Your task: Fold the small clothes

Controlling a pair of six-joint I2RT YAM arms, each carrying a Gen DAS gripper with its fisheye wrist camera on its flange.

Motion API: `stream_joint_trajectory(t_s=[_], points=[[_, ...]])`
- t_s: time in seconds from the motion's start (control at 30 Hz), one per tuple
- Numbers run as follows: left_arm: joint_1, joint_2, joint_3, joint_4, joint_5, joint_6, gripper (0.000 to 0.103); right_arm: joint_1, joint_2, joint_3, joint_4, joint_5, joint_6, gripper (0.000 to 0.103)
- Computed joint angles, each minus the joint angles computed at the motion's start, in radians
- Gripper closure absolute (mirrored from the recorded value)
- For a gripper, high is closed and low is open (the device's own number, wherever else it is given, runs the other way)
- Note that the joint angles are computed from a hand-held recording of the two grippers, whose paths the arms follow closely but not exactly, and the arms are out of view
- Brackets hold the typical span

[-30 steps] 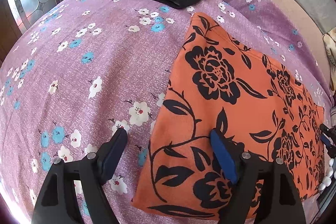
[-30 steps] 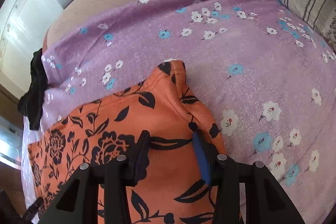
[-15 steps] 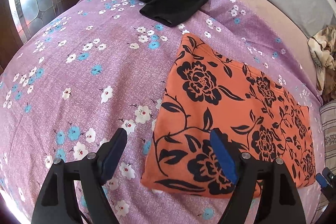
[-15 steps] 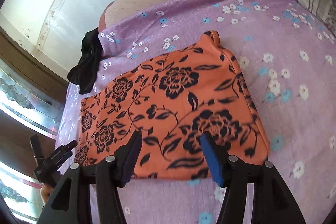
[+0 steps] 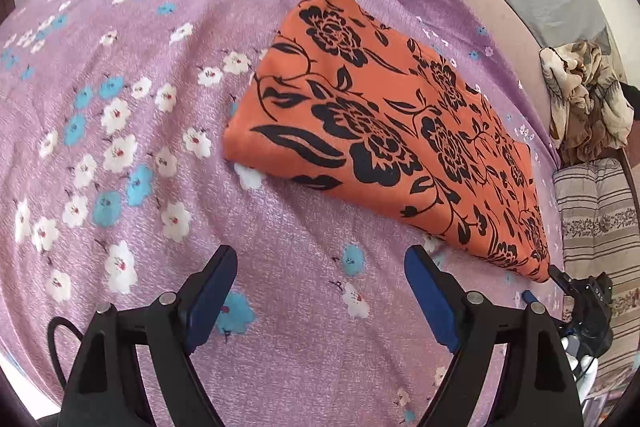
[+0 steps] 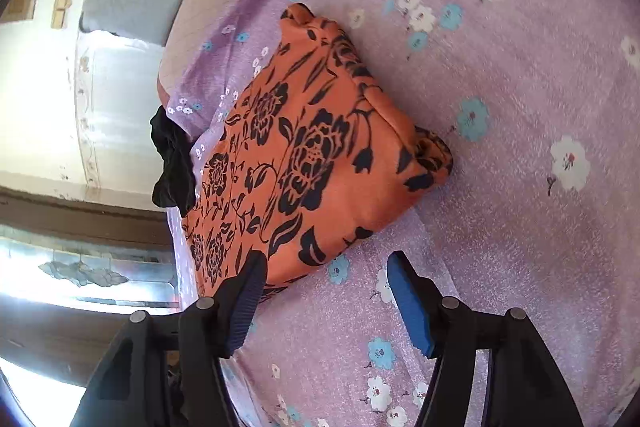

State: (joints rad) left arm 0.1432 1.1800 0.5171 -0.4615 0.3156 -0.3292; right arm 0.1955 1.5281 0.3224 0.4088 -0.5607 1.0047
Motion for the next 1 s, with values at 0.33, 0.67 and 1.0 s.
stream_joint_trajectory(t_s=[0.33,0.67,1.0], points=[[-0.101,0.157,0.070,0.155,-0.123,-0.147,0.017,-0.029,0.115,0.010,0.136,-0.002,0.048,0.036],[-0.082,0.251,0.086,0.299,-0.150,-0.187,0.012,0.000,0.205,0.074,0.215,0.067,0.050,0.036],[-0.051,0.279,0.055,0.459,-0.120,-0.297,0.036,0.026,0.348,0.144,0.403,0.140,0.115,0.035]])
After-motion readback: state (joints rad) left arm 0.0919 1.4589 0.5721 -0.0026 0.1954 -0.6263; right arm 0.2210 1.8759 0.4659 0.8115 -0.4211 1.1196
